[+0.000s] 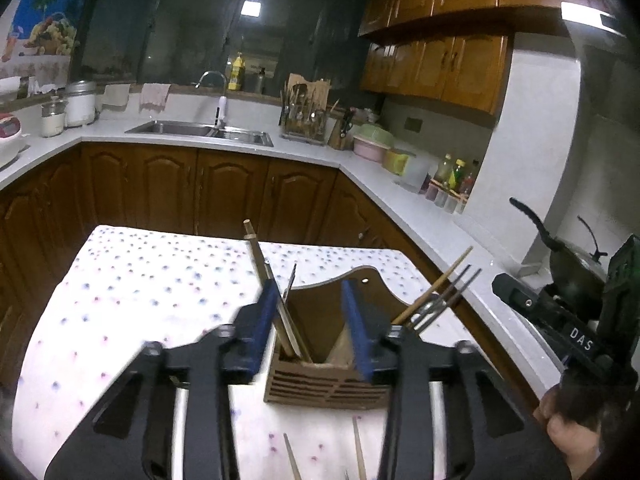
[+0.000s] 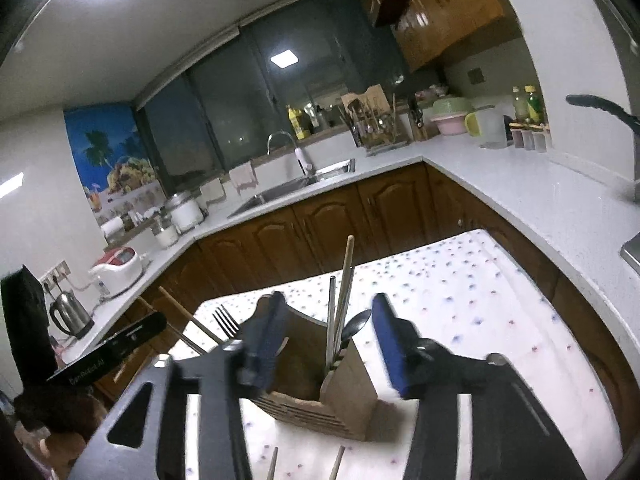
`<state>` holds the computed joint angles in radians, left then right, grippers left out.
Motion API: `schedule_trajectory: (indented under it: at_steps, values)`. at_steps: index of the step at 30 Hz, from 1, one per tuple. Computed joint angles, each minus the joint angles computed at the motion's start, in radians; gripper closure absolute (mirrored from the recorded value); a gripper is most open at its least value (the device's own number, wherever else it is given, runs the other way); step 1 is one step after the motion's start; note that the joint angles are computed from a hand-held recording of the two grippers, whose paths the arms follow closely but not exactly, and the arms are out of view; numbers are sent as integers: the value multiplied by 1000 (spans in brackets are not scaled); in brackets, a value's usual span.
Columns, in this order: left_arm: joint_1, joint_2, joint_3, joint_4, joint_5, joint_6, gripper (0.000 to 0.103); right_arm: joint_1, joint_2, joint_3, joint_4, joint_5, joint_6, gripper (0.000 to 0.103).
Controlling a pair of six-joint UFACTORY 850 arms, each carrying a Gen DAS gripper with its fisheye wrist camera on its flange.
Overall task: Organize utensils
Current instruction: 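Open both tools to release the chopsticks inside the holder, then move both open tools back over the remaining chopsticks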
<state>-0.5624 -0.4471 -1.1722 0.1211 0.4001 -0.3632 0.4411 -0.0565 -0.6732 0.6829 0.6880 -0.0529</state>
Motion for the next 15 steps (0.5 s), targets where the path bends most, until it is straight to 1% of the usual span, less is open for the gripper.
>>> schedule_trajectory:
  at_steps: [1,2,3,4,5,6,9,11,14,15]
  values:
    - [-1,14,20,-20,14,12,50,3,8,7,3,5,0,50]
    - [-3,30,44,-61,24,42,44,7,18,17,4,9,4,44]
    - [-7,46,70,-116,38,81,35,12,30,30,6,14,10,34]
    - [-9,61,97,-154,56,103,32,18,41,44,10,25,17,29]
    - [-10,75,121,-176,69,113,30,26,50,57,13,40,24,20]
    - [-11,87,145,-200,77,124,28,38,60,75,27,60,25,17]
    - [-10,114,203,-239,86,125,27,58,78,109,40,77,41,13]
    - [-14,127,239,-276,86,141,27,74,87,132,46,75,66,12]
    - [-25,139,291,-342,95,188,26,114,89,172,75,80,84,6]
    - [-30,139,302,-353,94,194,25,137,82,185,100,89,74,6]
